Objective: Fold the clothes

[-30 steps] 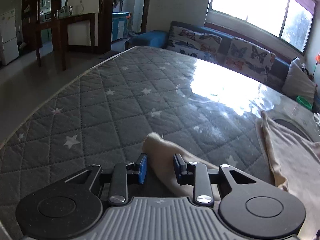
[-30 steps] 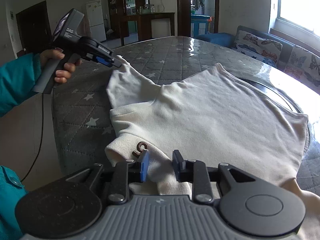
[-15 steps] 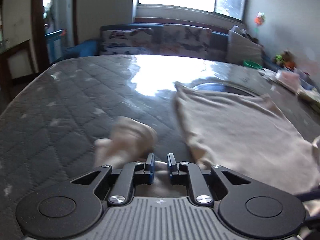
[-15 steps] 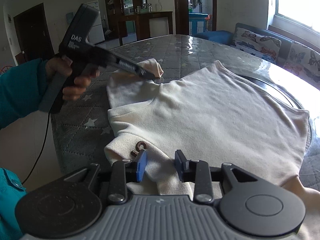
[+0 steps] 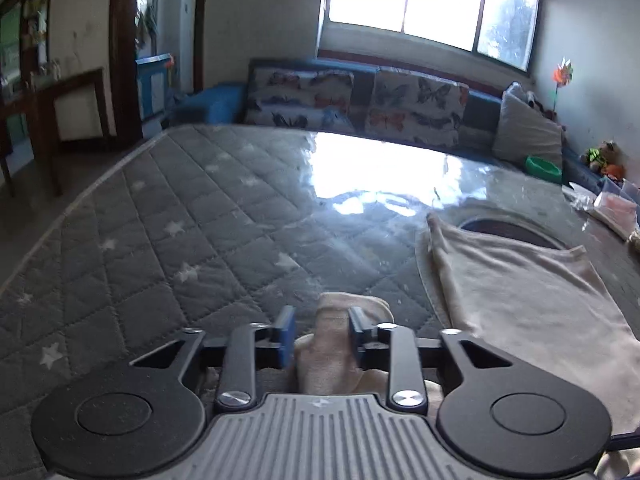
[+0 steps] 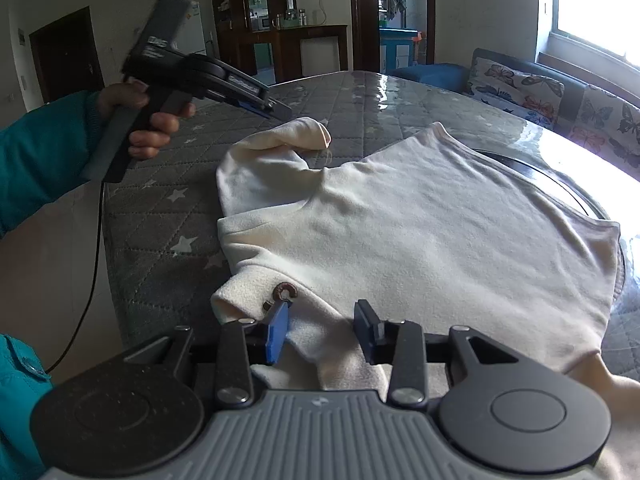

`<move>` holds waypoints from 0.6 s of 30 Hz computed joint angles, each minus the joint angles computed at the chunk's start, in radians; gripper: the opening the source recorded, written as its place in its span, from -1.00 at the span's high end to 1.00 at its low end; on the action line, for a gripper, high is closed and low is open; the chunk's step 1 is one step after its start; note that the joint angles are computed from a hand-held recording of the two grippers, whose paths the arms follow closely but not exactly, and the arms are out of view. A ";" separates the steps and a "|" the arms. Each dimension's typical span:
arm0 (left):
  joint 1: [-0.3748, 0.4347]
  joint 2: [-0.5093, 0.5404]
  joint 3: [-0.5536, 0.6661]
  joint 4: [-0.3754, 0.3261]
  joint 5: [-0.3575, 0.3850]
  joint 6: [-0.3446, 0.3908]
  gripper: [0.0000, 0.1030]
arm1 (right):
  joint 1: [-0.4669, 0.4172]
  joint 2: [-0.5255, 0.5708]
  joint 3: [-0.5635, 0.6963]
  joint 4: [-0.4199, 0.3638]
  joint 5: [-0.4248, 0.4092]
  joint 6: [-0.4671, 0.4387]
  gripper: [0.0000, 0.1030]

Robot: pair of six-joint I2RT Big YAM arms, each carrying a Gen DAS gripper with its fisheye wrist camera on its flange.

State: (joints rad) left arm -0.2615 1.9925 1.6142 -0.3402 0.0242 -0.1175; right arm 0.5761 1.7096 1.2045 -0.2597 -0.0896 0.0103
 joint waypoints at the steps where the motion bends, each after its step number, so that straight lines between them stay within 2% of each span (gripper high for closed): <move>1: 0.000 0.013 0.015 -0.013 0.007 -0.006 0.08 | 0.001 -0.001 -0.001 0.001 0.001 0.001 0.26; 3: 0.005 0.031 0.031 -0.023 0.054 -0.004 0.07 | 0.002 -0.002 -0.003 0.002 0.004 0.001 0.24; 4: 0.003 0.037 0.034 -0.023 0.052 0.000 0.08 | 0.003 -0.002 -0.003 0.001 0.005 -0.001 0.24; 5: 0.000 0.040 0.032 -0.018 0.039 0.005 0.26 | 0.003 -0.002 -0.002 0.000 0.005 -0.002 0.23; 6: -0.001 0.040 0.025 -0.008 0.034 0.006 0.57 | 0.003 -0.002 -0.002 -0.001 0.006 -0.003 0.23; 8: 0.003 0.022 -0.010 0.030 0.025 -0.016 0.73 | 0.003 -0.003 -0.002 -0.002 0.006 -0.005 0.23; 9: 0.007 0.005 -0.036 0.058 0.005 -0.028 0.83 | 0.003 -0.003 -0.002 -0.001 0.006 -0.005 0.23; 11: 0.015 -0.037 -0.097 0.123 -0.058 -0.054 0.88 | 0.003 -0.002 -0.003 0.001 0.005 -0.003 0.23; 15: 0.032 -0.125 -0.224 0.222 -0.260 -0.102 0.91 | 0.002 -0.001 -0.004 0.006 0.004 -0.003 0.22; 18: 0.047 -0.152 -0.277 0.218 -0.322 -0.108 0.90 | 0.000 0.001 -0.005 0.012 0.000 0.000 0.19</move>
